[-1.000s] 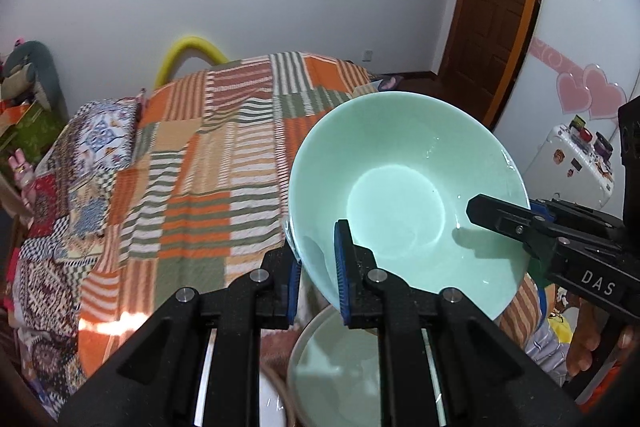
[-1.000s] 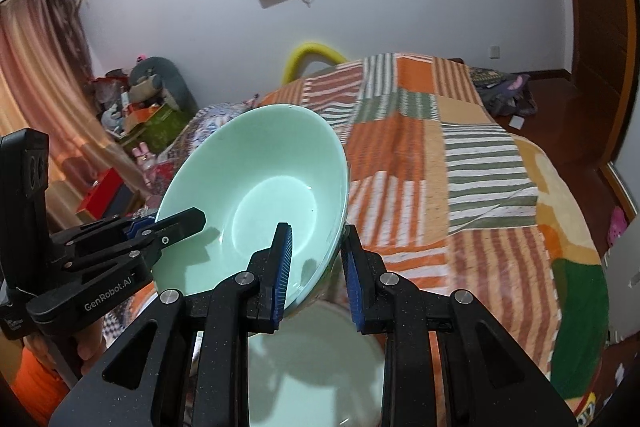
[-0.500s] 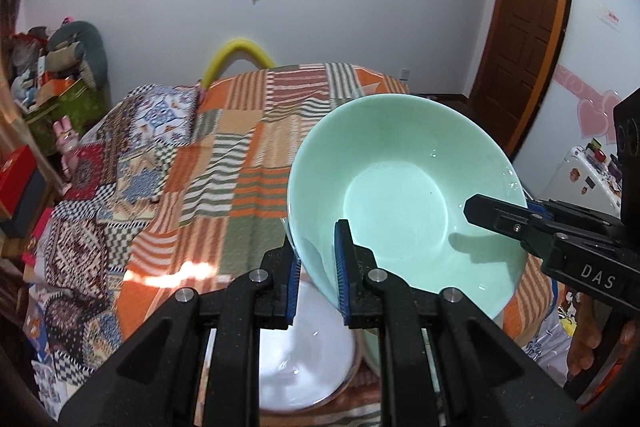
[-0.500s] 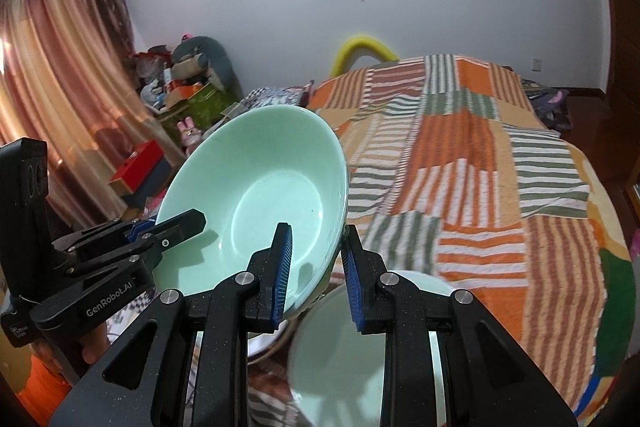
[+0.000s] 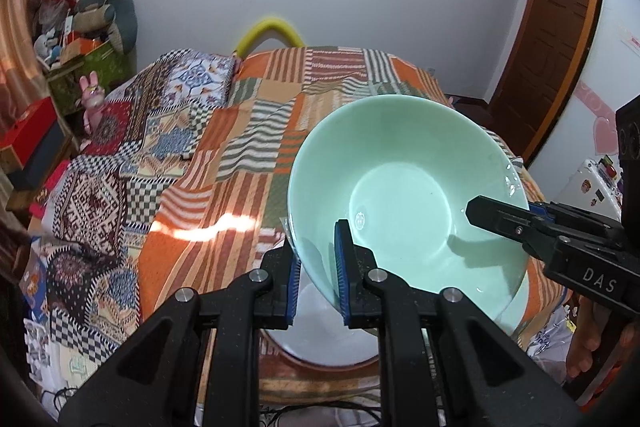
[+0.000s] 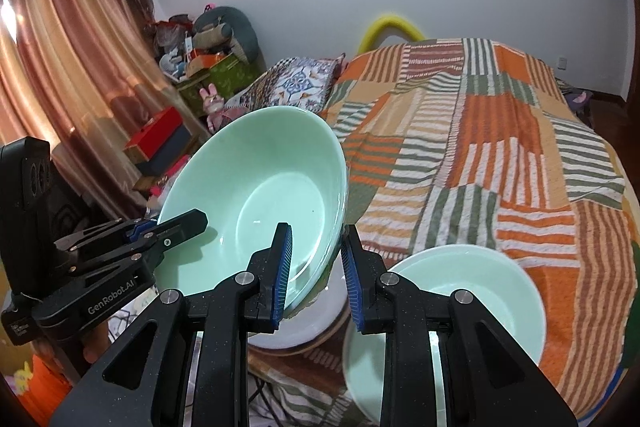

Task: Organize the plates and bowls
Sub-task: 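Carry the mint green bowl with both grippers over the stack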

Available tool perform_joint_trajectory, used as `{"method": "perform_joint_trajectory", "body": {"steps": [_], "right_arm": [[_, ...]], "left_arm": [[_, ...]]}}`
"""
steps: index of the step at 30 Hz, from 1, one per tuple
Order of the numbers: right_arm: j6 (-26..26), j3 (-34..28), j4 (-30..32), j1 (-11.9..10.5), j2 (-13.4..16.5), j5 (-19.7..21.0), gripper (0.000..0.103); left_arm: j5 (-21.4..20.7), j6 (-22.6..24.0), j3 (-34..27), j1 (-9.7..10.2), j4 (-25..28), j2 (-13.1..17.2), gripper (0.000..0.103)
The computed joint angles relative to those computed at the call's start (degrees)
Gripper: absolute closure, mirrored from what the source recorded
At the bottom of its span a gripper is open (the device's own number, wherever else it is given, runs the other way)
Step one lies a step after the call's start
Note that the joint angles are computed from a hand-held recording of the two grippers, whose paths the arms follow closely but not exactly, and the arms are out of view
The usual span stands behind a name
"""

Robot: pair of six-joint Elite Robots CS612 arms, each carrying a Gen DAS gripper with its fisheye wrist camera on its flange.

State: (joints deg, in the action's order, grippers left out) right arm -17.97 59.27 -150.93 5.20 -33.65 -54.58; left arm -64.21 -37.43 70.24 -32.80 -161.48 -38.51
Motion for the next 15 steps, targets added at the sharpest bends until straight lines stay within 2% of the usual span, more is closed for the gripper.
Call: {"method": "perform_joint_trajectory", "body": {"steps": [15], "right_arm": [[-2.8, 0.4, 5.8, 1.5, 0.5, -3.1, 0.080]], "left_arm": [[-2.7, -5.2, 2.1, 0.84, 2.7, 0.5, 0.088]]}}
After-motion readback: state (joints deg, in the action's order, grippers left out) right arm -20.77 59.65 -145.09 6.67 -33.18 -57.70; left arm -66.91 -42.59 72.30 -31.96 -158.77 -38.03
